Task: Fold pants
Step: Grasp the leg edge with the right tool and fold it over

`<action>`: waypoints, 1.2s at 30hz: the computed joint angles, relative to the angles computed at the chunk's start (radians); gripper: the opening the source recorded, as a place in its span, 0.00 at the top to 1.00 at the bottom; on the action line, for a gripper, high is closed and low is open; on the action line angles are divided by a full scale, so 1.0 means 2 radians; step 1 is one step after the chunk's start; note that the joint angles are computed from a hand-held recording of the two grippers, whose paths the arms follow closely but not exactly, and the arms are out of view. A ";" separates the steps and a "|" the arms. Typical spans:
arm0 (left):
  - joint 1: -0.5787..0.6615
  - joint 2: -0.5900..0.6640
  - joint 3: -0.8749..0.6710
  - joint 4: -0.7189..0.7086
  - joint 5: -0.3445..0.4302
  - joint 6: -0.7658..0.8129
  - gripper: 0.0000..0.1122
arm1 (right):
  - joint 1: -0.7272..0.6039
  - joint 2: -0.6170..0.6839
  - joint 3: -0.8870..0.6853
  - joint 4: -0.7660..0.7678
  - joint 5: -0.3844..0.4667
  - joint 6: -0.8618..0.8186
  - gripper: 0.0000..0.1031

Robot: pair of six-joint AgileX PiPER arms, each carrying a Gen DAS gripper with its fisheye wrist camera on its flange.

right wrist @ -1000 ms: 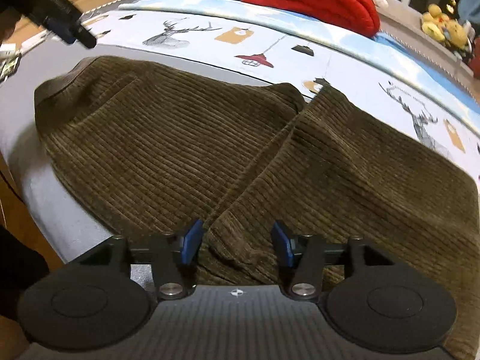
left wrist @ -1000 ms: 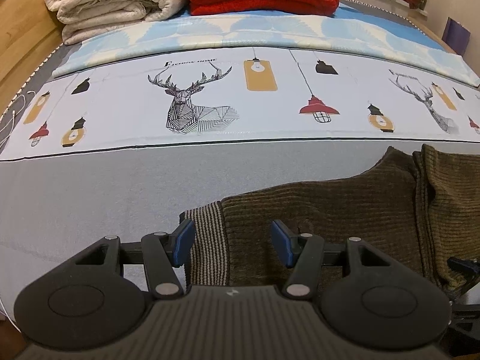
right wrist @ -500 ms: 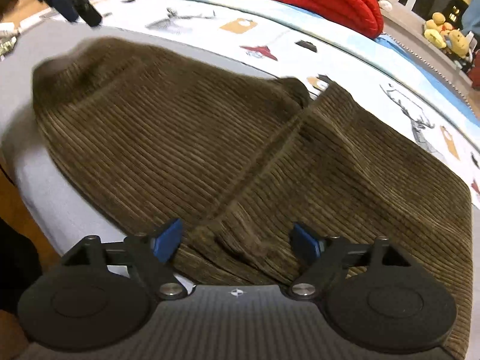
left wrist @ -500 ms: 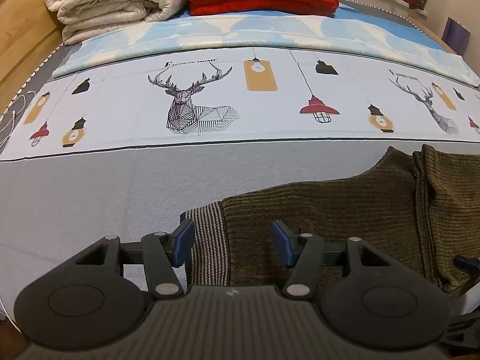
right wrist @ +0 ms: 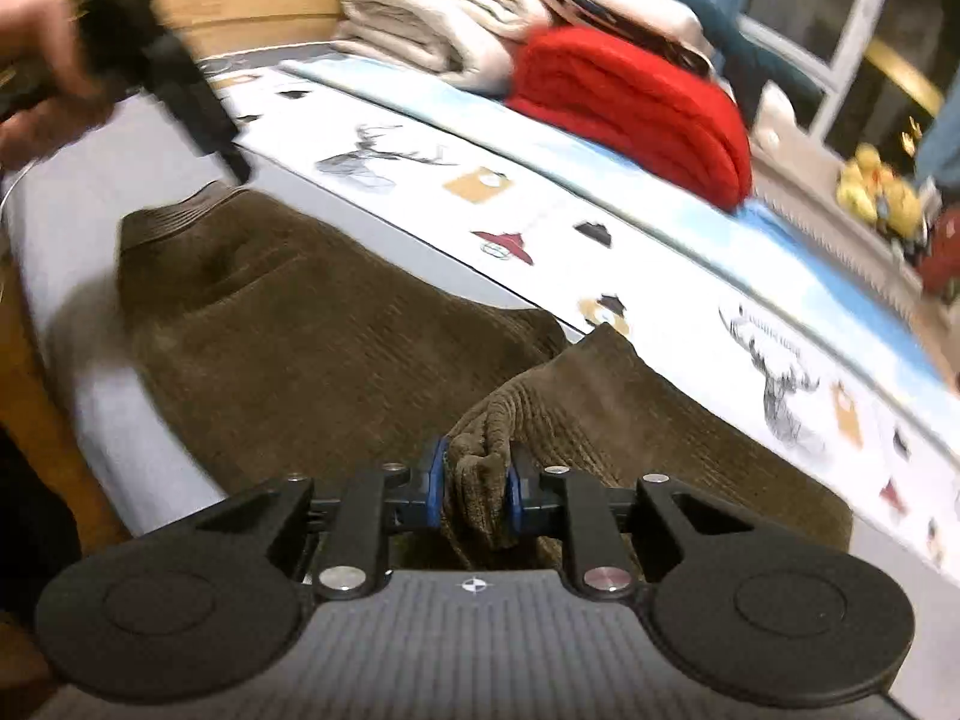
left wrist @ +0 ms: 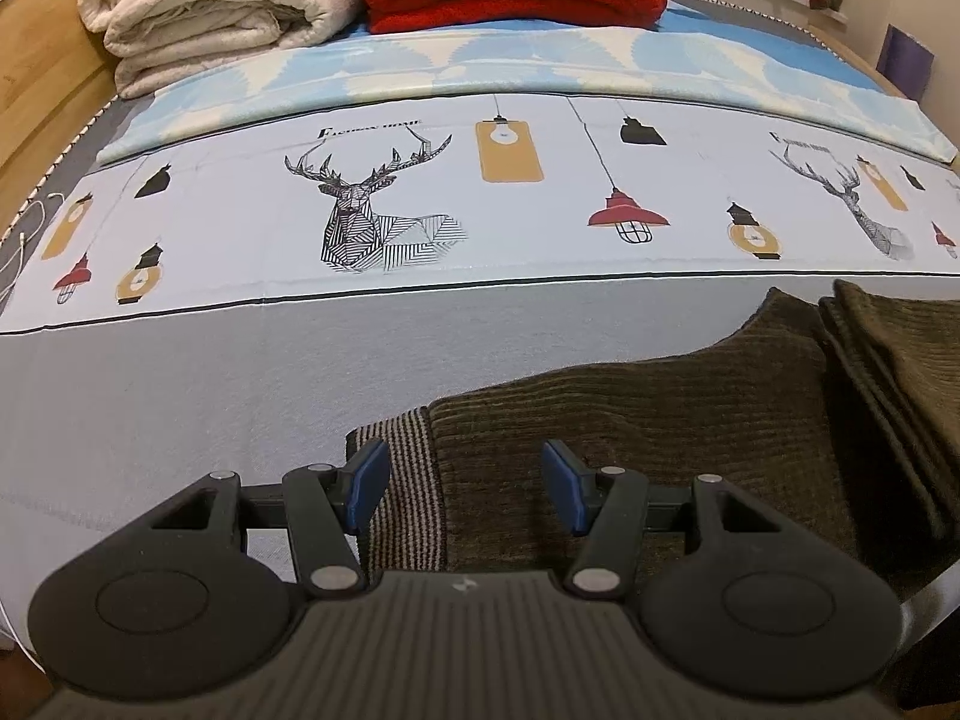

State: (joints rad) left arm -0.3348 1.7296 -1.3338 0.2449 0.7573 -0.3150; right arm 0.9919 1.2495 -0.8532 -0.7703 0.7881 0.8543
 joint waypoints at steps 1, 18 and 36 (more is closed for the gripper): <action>-0.002 0.003 -0.004 0.003 0.002 -0.005 0.45 | 0.003 0.003 0.011 0.007 -0.006 -0.012 0.78; -0.101 0.128 -0.180 -0.012 0.056 -0.003 0.45 | -0.367 -0.091 0.104 0.249 -0.005 -0.270 0.50; -0.136 0.413 -0.588 -0.213 0.197 -0.008 0.45 | -0.721 -0.118 0.161 0.491 -0.084 -0.588 0.34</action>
